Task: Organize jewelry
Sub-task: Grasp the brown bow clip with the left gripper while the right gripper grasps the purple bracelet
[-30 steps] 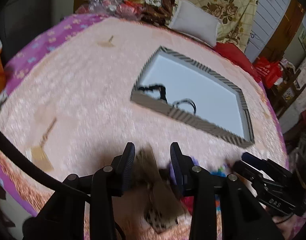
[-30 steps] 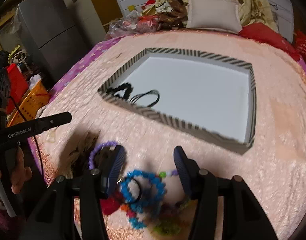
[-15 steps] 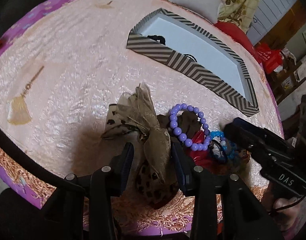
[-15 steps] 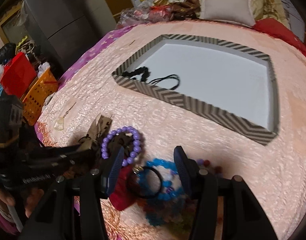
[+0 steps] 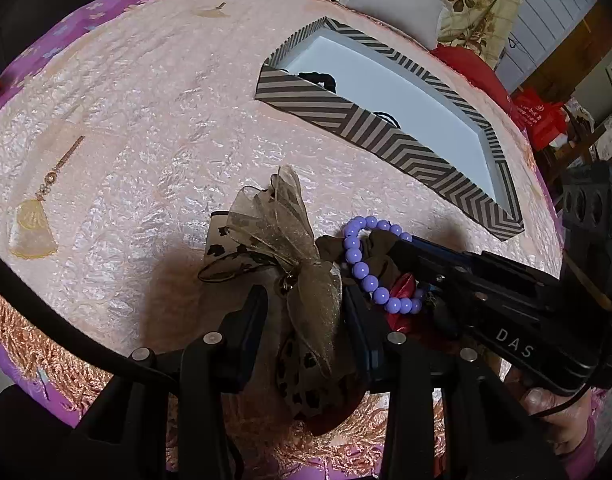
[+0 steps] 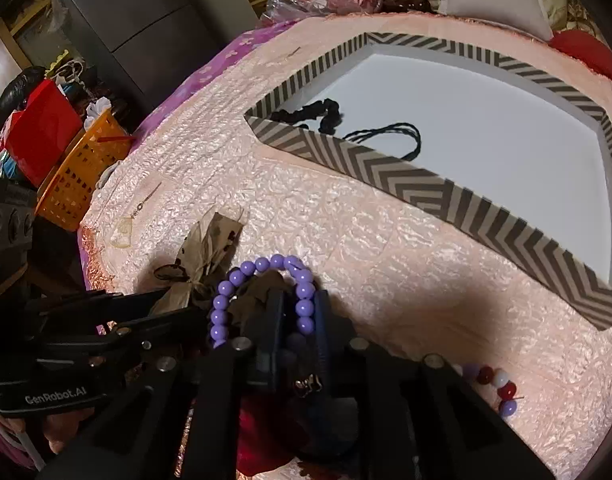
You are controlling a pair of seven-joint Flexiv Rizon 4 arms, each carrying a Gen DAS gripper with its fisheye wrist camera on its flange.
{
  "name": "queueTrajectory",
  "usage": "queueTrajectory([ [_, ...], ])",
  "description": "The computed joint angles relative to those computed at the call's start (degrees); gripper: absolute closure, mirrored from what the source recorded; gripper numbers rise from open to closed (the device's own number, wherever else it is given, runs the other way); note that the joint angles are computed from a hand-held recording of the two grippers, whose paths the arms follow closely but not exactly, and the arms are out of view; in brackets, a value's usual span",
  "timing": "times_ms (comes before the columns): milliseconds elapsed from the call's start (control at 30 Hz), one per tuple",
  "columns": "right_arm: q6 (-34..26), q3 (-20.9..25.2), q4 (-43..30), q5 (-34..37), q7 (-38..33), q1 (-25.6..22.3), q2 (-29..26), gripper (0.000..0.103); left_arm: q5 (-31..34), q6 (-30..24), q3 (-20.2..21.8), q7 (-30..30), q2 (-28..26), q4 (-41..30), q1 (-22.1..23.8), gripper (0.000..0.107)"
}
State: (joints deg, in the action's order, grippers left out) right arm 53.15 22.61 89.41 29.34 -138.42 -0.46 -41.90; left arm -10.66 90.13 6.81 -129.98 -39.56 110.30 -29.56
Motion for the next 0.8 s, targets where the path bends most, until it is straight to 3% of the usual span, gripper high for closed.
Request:
queueTrajectory([
  [33, 0.13, 0.21, 0.07, 0.30, -0.36, -0.31, 0.20, 0.093, 0.17, 0.86, -0.06, 0.02, -0.09, 0.14, 0.11, 0.094],
  [133, 0.39, 1.34, 0.13, 2.53, -2.00, -2.17, 1.22, 0.094, 0.83, 0.61, 3.60, -0.39, 0.13, -0.23, -2.91, 0.104],
  [567, -1.02, 0.91, -1.37, 9.67, -7.89, -4.52, 5.56, 0.094, 3.89, 0.01, 11.87, -3.43, 1.86, -1.60, -8.32, 0.107],
  [800, -1.15, -0.65, -2.14, 10.89, -8.48, -3.72, 6.56, 0.094, 8.54, -4.12, 18.41, -7.04, 2.61, -4.18, -12.54, 0.107],
])
